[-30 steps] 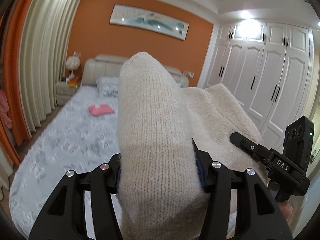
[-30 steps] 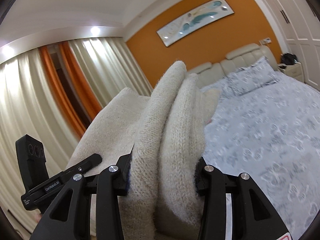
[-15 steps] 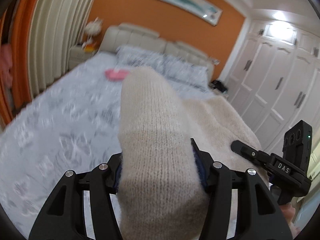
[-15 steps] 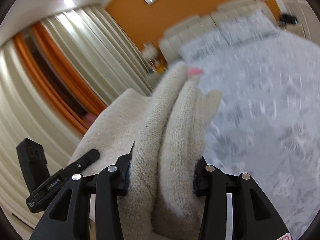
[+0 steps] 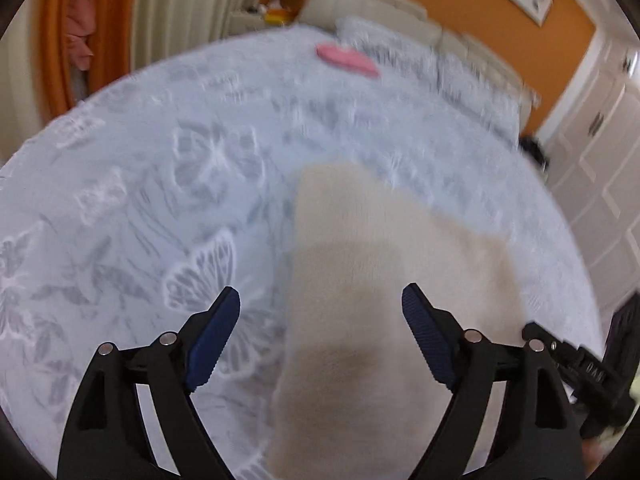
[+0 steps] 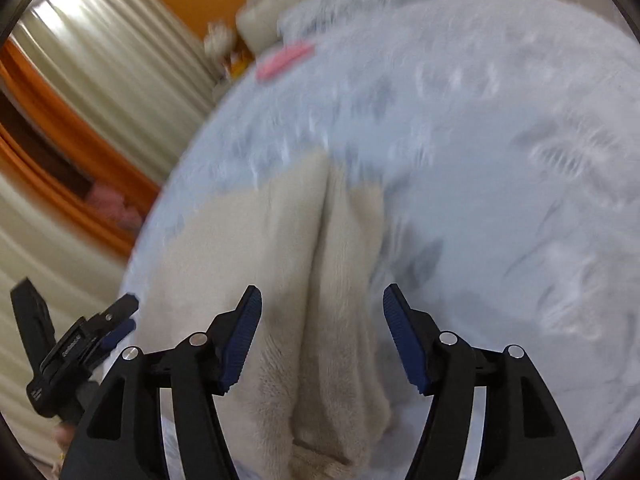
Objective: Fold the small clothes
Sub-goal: 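Lower the folded sweater onto the bed and open both grippers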
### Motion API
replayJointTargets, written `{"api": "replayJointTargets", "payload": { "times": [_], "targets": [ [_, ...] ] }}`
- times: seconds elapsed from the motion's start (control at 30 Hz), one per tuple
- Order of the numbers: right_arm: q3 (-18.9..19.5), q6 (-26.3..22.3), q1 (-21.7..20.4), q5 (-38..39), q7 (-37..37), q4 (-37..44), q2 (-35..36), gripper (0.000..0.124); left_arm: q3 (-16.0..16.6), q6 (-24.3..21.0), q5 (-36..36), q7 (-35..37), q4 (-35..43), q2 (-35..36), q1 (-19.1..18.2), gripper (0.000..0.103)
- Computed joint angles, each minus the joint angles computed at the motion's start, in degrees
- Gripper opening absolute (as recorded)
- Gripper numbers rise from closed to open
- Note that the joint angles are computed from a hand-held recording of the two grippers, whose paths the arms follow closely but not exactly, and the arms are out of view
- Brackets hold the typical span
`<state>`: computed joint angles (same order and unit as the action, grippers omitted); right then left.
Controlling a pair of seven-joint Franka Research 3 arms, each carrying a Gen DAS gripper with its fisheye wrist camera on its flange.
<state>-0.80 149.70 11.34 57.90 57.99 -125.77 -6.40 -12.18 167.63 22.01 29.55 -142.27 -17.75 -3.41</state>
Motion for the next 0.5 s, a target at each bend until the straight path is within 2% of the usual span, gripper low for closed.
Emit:
{"api": "replayJointTargets", "payload": {
  "times": [0.03, 0.1, 0.13, 0.2, 0.27, 0.3, 0.33, 0.37, 0.4, 0.43, 0.5],
  "targets": [
    [-0.15, 0.10, 0.03, 1.03, -0.35, 0.39, -0.38, 0.069, -0.41, 0.17, 0.09, -1.41, 0.23, -0.73, 0.56, 0.085],
    [-0.08, -2.02, -0.14, -1.17, 2.14, 3.13, 0.94, 0.071, 0.02, -0.70, -1.36, -2.46, 1.66, 0.07, 0.21, 0.085],
    [-0.15, -4.24, -0.16, -1.37, 2.08, 4.72, 2.10, 0.071, 1.82, 0.10, -4.18, -1.07, 2.05, 0.95, -1.71, 0.085],
    [0.48, -7.04, -0.35, -4.92, 4.90, 7.70, 4.74, 0.072, 2.05, -2.24, -5.75, -0.48, 3.81, 2.37, -2.30, 0.085],
    [1.42, -8.06, -0.36, -9.46, 8.00, 10.26, 7.93, 0.072, 3.81, -4.11, -10.20, 2.95, 3.87, 2.77, -4.98, 0.085],
    [1.80, -8.41, -0.40, -10.01, 8.10, 11.17, 9.13, 0.068, 4.48, -4.02, -12.16, 4.57, 4.30, 4.15, -5.82, 0.085],
    [2.13, -8.61, -0.48, -10.45, 7.90, 11.74, 9.87, 0.058, 4.26, -5.04, -13.06, 4.93, 3.98, 4.30, -5.95, 0.085],
    [2.41, -9.01, -0.40, -12.67, 8.63, 12.64, 10.41, 0.024, 3.80, -6.34, -13.01, 5.25, 3.93, 4.57, -5.79, 0.084],
    [1.78, -9.53, 0.38, -13.76, 9.06, 13.23, 10.44, 0.017, 3.17, -9.86, -12.04, 5.96, 4.35, 5.09, -5.48, 0.081],
    [2.90, -10.35, -0.85, -10.82, 6.67, 13.46, 9.28, 0.015, 3.05, -11.29, -12.13, 7.05, 4.13, 5.18, -5.63, 0.081],
    [3.24, -9.55, -1.09, -5.65, 0.38, 13.41, 7.91, 0.014, 2.31, -9.83, -10.97, 6.38, 2.15, 4.26, -5.09, 0.082]
  ]
}}
